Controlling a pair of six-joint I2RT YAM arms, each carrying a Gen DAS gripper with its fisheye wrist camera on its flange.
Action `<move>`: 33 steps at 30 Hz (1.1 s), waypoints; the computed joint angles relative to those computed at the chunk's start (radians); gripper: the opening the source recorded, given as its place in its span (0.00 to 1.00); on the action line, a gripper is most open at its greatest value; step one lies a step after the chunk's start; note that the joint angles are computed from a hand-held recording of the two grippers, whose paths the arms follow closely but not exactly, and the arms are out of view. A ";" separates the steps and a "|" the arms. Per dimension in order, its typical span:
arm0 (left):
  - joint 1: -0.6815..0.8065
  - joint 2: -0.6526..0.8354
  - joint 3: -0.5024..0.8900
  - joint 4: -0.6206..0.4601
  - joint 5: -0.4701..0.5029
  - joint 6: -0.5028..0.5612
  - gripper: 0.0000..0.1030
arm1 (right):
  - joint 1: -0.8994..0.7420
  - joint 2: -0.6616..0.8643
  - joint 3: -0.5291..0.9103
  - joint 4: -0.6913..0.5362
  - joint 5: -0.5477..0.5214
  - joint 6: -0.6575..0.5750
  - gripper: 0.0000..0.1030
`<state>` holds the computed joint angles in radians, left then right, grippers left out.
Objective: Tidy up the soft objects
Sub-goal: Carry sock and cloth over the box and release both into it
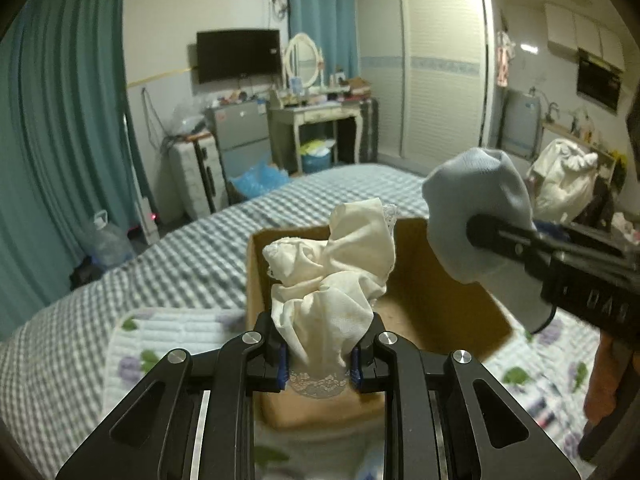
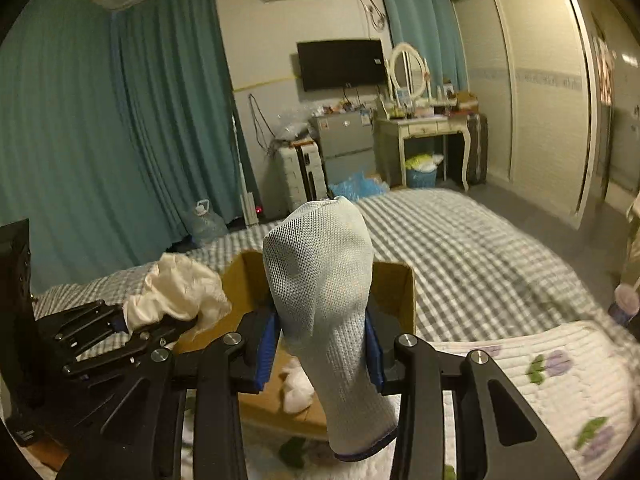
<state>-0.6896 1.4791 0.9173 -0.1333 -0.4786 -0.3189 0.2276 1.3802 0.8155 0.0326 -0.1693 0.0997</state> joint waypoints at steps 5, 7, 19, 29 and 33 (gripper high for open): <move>0.026 0.124 0.043 0.059 0.014 0.019 0.20 | -0.053 0.196 0.025 0.127 -0.057 0.052 0.35; 0.029 0.143 0.044 0.069 0.023 0.023 0.20 | -0.049 0.230 0.032 0.147 -0.048 0.040 0.35; -0.054 0.029 0.049 -0.084 -0.085 -0.044 0.78 | -0.059 0.035 -0.030 0.044 -0.011 0.039 0.73; -0.399 -0.255 0.182 -0.565 -0.464 -0.279 0.79 | -0.165 -0.497 0.022 -0.467 -0.079 -0.037 0.92; -0.559 -0.306 0.206 -0.759 -0.588 -0.499 0.91 | -0.159 -0.672 0.048 -0.672 -0.056 -0.116 1.00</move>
